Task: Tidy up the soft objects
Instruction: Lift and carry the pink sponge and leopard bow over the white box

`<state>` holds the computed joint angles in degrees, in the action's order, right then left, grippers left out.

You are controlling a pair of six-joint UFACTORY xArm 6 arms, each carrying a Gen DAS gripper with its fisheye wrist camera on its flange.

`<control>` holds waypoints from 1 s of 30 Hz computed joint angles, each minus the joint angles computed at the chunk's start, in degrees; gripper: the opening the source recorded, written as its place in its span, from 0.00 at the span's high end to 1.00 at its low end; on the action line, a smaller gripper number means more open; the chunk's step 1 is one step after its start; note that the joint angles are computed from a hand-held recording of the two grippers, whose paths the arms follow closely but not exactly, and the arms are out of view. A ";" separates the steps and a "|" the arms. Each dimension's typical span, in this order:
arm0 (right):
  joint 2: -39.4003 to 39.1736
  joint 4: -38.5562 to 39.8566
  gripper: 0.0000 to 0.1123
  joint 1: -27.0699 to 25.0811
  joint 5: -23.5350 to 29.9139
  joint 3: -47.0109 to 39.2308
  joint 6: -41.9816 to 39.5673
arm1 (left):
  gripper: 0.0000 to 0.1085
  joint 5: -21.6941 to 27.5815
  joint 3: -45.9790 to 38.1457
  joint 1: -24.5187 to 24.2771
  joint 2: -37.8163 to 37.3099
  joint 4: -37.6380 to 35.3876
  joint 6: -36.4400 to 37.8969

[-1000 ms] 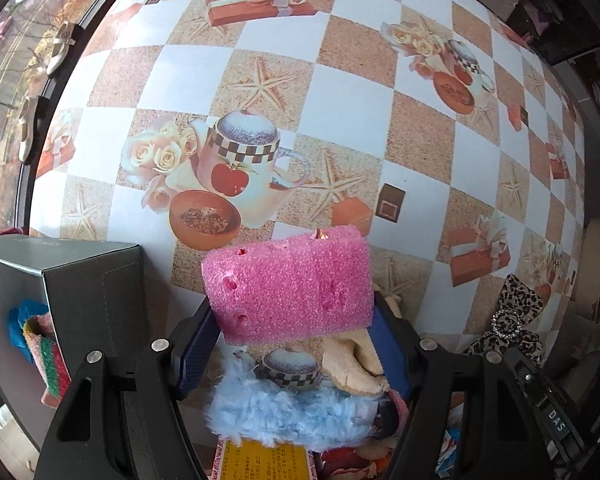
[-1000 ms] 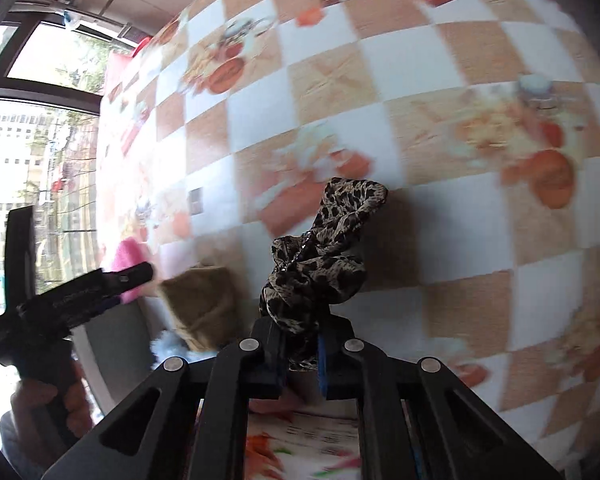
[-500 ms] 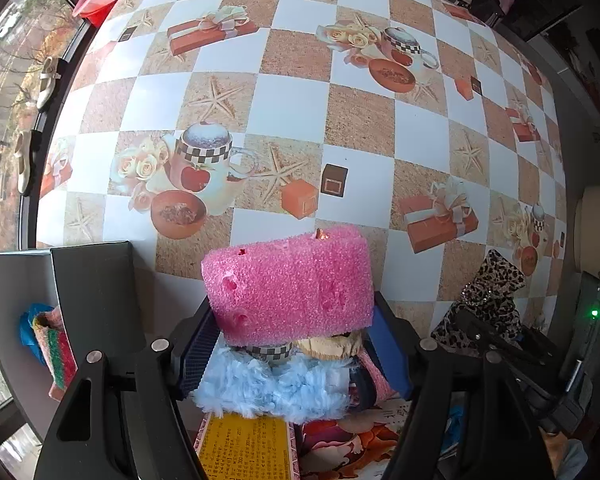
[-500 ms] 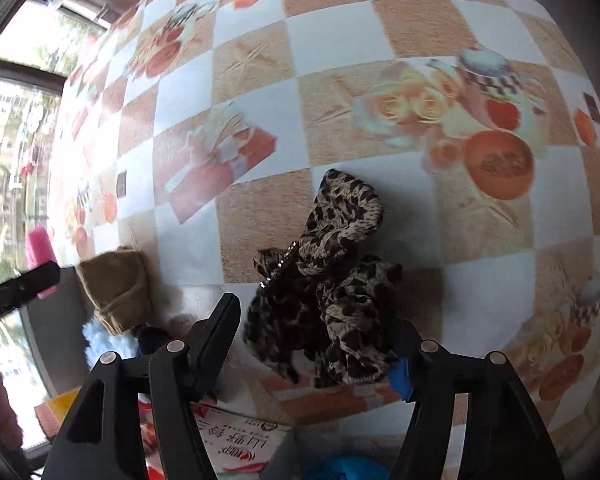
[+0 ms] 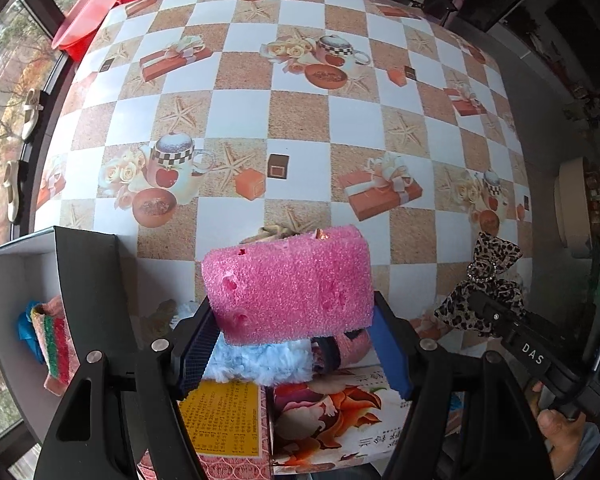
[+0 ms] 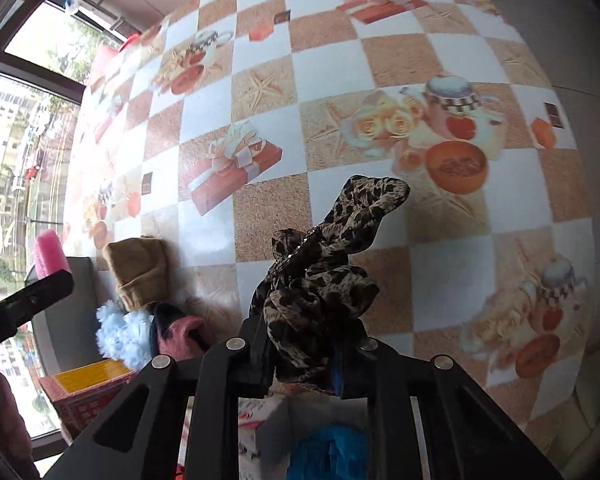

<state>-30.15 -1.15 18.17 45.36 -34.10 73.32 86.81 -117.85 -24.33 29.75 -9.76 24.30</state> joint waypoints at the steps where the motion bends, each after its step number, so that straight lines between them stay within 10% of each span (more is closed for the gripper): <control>1: -0.89 -1.33 0.80 0.98 0.56 0.14 2.43 | 0.31 -1.37 2.29 0.12 -1.01 -0.50 1.46; 14: 1.60 -13.42 0.80 16.26 13.73 -11.29 28.32 | 0.31 -4.55 15.25 2.55 -12.68 -5.00 15.30; 30: 18.79 -15.97 0.80 18.56 21.81 -34.87 19.38 | 0.31 -3.30 7.55 11.38 -9.35 -7.53 16.87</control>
<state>-11.36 -17.12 36.73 67.17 -68.97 92.70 83.51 -110.29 -12.95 20.40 -17.29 41.17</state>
